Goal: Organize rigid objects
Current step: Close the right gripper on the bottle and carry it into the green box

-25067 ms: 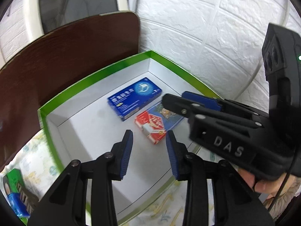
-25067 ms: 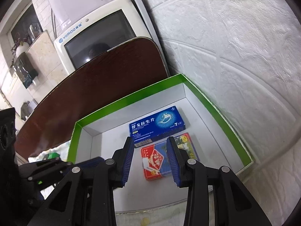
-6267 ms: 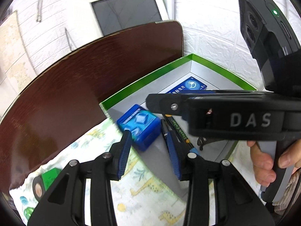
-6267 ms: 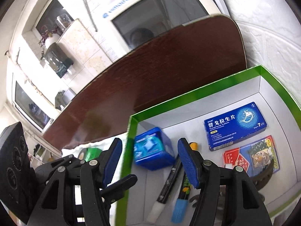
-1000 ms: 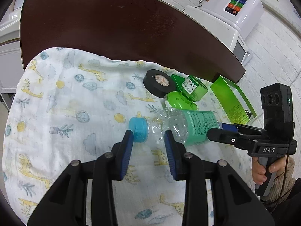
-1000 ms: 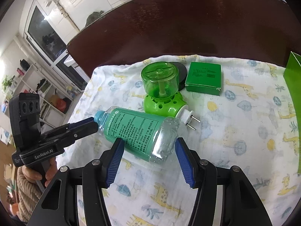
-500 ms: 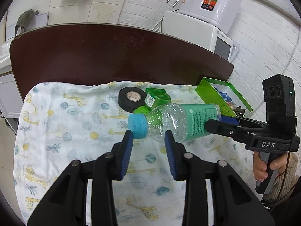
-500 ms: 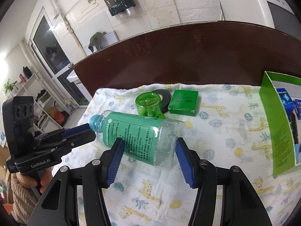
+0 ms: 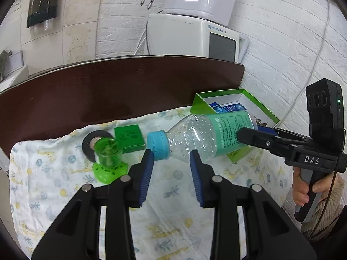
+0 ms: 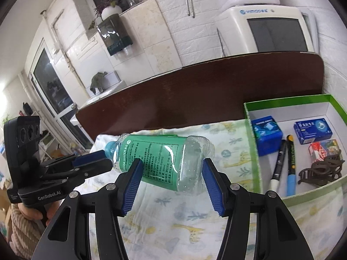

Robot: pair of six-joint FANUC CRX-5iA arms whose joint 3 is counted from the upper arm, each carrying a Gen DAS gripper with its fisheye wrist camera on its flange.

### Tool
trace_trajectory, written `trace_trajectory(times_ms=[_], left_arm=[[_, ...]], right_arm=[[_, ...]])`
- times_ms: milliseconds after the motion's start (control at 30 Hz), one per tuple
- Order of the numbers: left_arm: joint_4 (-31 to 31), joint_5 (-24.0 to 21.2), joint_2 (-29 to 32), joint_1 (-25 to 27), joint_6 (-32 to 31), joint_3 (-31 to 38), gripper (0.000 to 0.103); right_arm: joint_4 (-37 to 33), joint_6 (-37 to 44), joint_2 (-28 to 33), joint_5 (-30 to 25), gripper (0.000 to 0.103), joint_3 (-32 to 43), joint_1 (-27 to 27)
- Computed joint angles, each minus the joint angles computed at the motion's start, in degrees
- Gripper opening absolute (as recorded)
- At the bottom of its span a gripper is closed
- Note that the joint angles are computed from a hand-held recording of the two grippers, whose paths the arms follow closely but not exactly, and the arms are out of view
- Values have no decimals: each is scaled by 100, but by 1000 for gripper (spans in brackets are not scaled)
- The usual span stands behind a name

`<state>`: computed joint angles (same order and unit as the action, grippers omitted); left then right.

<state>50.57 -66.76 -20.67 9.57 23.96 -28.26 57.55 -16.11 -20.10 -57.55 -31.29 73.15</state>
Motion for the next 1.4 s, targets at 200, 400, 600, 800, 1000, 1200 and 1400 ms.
trace_trajectory(times_ms=[200, 400, 600, 800, 1000, 1200, 1400], left_arm=[[-184, 516, 143, -994, 380, 213, 33], [-381, 849, 595, -1960, 880, 671, 33], [-835, 1176, 1115, -2851, 1374, 1255, 35], [-1139, 1291, 1744, -3421, 1776, 1882, 35], [-1445, 1296, 2292, -3676, 2081, 2430, 35], [-1481, 1261, 2683, -3712, 2354, 2718, 35], [-1568, 1327, 2881, -3821, 2447, 2845, 38]], right_arm=[[133, -103, -705, -570, 58, -440, 115], [223, -220, -1378, -1268, 58, -814, 234], [193, -97, -1907, -1695, 58, -1031, 15], [76, 149, -2256, -1595, 58, -1190, -646], [-227, 506, -2251, -800, 58, -1270, -1806], [-561, 903, -1969, 70, 58, -1239, -2804], [-466, 989, -1688, 224, 58, -1222, -3144]])
